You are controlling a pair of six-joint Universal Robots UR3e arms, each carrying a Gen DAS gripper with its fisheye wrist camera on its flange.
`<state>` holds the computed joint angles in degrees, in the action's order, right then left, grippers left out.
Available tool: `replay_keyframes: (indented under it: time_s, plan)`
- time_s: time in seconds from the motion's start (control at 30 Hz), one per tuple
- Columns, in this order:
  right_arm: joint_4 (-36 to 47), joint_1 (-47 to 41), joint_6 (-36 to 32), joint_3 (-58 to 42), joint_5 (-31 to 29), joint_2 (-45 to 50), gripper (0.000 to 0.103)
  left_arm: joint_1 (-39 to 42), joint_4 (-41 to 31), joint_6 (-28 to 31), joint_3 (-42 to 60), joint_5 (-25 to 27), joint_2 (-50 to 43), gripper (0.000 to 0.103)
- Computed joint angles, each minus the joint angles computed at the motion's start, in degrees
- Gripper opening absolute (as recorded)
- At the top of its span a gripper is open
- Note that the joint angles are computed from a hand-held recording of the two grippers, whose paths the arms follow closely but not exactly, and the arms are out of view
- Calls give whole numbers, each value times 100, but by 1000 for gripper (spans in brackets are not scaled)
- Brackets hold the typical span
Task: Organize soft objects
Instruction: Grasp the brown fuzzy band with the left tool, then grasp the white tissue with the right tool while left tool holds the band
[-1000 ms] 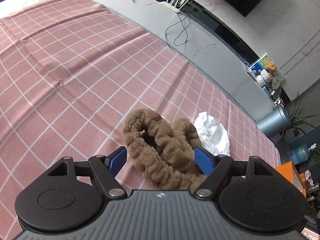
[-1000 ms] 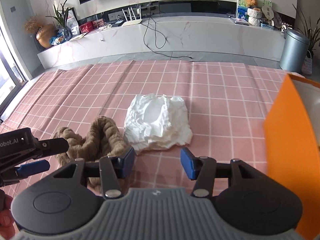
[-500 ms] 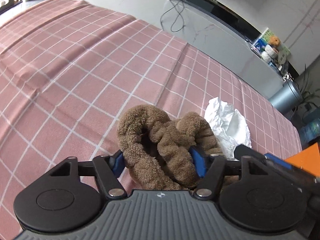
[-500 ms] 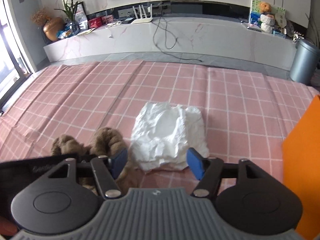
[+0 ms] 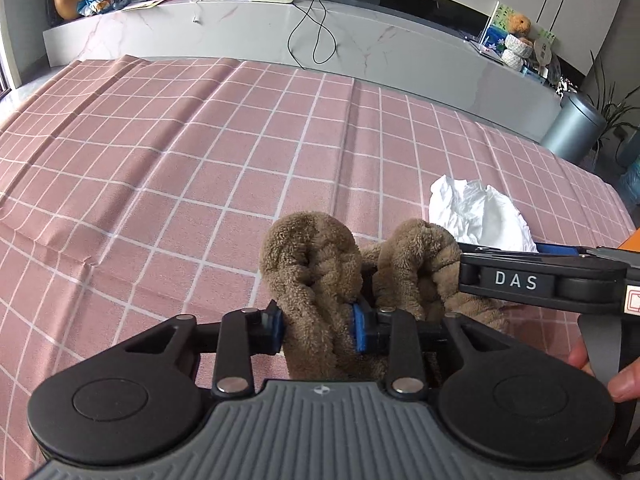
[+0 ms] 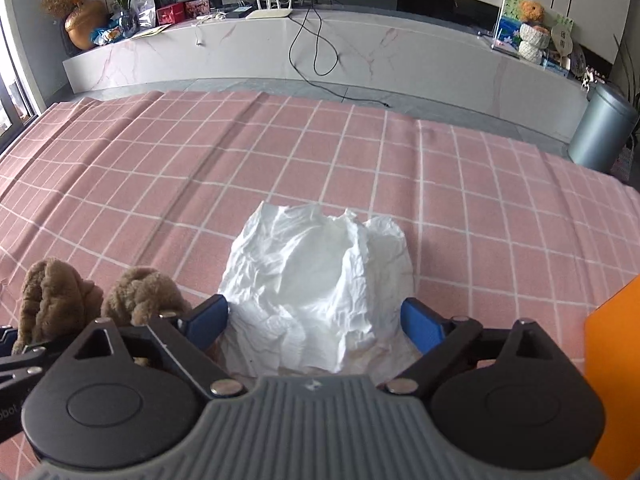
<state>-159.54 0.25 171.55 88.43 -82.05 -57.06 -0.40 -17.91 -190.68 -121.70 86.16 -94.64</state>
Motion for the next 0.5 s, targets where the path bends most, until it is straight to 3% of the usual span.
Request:
replay_keyframes:
  time_s: [0.2,0.3,0.43,0.5]
  plan:
    - [-217,-20,-60,143,114,27,83,7,209,-105,-84,23,-121,46]
    - [-443,-2,-172,371,154,-55,72,-57,299,-148,-92,119,-165,48]
    - [-424,9,-296,460,317,-164,37,-166,338,-220,-57,272,-213,52]
    - [-388,21,-258,460,314,-192,31,-152,347,-244,-68,249,-201,56]
